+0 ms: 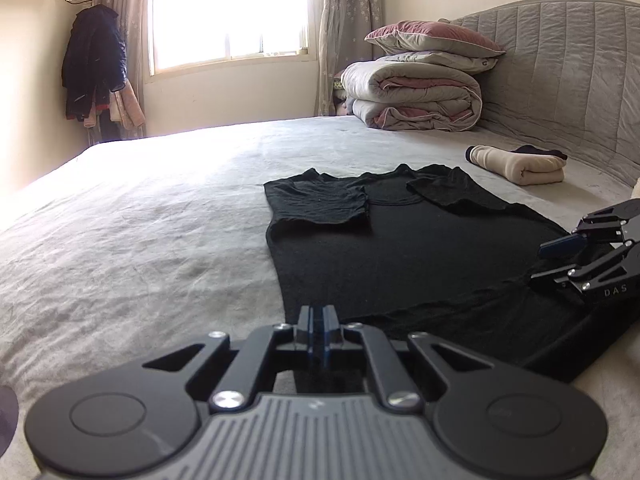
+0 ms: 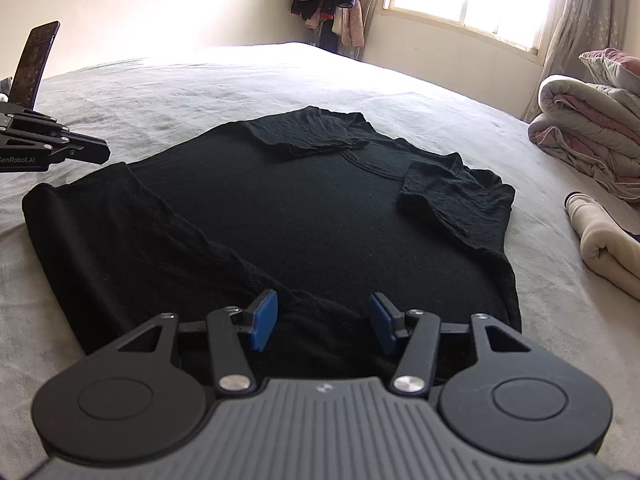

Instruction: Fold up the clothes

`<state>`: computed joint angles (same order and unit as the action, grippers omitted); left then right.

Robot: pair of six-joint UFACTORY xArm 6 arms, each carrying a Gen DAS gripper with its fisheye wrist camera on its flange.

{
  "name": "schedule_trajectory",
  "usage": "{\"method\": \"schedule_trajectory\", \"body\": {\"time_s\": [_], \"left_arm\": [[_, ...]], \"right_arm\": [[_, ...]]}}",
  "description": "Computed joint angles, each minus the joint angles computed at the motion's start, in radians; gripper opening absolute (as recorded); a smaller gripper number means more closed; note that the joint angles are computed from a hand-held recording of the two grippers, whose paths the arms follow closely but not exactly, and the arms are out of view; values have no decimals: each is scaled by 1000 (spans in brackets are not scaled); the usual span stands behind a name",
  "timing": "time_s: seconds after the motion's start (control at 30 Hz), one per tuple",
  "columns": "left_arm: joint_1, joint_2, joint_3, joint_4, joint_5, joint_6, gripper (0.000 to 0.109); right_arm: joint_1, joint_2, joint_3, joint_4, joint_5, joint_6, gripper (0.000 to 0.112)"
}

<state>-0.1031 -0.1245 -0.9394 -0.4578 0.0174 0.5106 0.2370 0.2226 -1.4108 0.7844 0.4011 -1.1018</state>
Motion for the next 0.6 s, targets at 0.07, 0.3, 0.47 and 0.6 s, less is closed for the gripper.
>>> {"method": "schedule_trajectory", "body": {"time_s": [0.07,0.3,0.47,0.6], "left_arm": [[17,11,-10,81,24,-97,10],[24,40,-57,-12,90,-67,28],[22,52,-63,46,102,-96,26],[24,52,-65,59,112,-102,9]], "right_arm": [[-8,8,-14,-2,28,24,52],[11,-26,26,-1,25,-25,25],[35,-54,76,7,-36,-87,14],[55,-65,108,15,-96,-123,9]]}}
